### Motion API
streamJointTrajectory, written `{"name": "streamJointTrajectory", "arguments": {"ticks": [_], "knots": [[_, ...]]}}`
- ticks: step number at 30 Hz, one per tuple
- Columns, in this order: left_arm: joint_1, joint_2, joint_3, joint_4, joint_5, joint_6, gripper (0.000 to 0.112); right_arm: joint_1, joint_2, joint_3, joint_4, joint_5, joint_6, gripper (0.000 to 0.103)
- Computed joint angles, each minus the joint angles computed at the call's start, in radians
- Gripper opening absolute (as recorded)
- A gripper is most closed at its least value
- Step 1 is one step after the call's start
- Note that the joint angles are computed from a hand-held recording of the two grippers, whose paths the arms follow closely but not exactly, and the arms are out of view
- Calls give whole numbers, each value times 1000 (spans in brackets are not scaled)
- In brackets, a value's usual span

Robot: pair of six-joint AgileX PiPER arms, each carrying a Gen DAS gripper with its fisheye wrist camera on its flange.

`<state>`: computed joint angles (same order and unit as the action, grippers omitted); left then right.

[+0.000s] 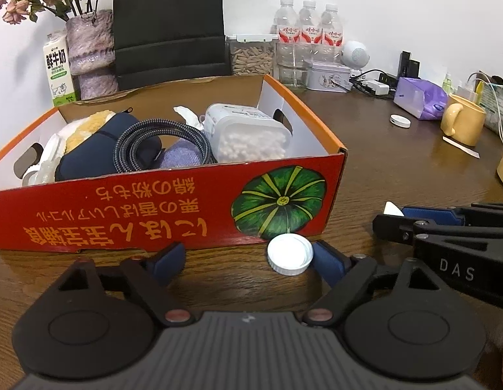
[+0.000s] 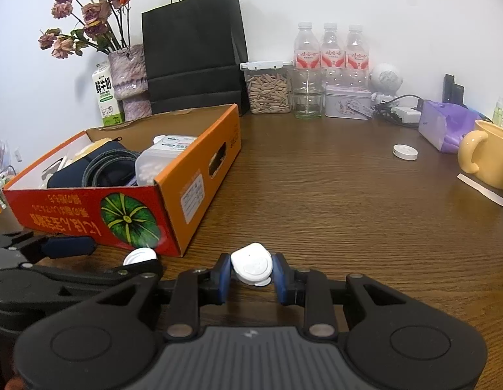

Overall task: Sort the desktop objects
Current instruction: 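Grasp another white cap with the left tool while the right tool holds its cap, then carry both white caps into the box and open both tools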

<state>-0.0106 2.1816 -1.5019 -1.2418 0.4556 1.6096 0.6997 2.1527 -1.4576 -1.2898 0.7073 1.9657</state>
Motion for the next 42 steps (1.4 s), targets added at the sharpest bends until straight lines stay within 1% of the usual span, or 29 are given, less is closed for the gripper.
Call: {"name": "streamJointTrajectory", "arguments": {"ticks": [1, 2, 3, 4, 5, 6, 8, 20, 25, 28, 30, 35, 39, 42], "knots": [[-2, -3, 5, -8, -3, 7, 81, 0, -1, 2, -3, -3, 3, 26], [0, -6, 11, -23, 5, 23, 75, 0, -2, 3, -4, -5, 2, 26], [2, -9, 18, -40, 13, 42, 65, 0, -3, 5, -7, -8, 3, 26], [2, -14, 28, -64, 15, 68, 58, 0, -4, 7, -10, -14, 2, 26], [2, -19, 41, -91, 17, 98, 41, -1, -5, 9, -15, -19, 3, 26], [5, -20, 43, -99, 32, 111, 30, 0, -4, 9, -14, -19, 1, 26], [2, -26, 57, -116, 29, 134, 29, 0, -6, 12, -18, -19, 9, 26], [13, -24, 52, -108, 60, 116, 29, 1, -11, 22, -30, -15, 48, 26], [27, -28, 60, -121, 85, 129, 29, 24, 1, 6, -33, 52, 53, 26], [43, -40, 87, -186, 106, 205, 29, 52, 5, 10, -81, 105, 102, 26], [56, -46, 97, -206, 132, 230, 29, 71, 8, 7, -106, 138, 114, 26], [107, -67, 124, -264, 217, 290, 29, 106, -1, -19, -114, 174, 109, 26], [155, -78, 119, -287, 287, 301, 29, 129, 11, -91, -114, 208, 57, 26], [192, -73, 83, -297, 329, 290, 29, 138, 31, -181, -106, 213, -22, 26]]}}
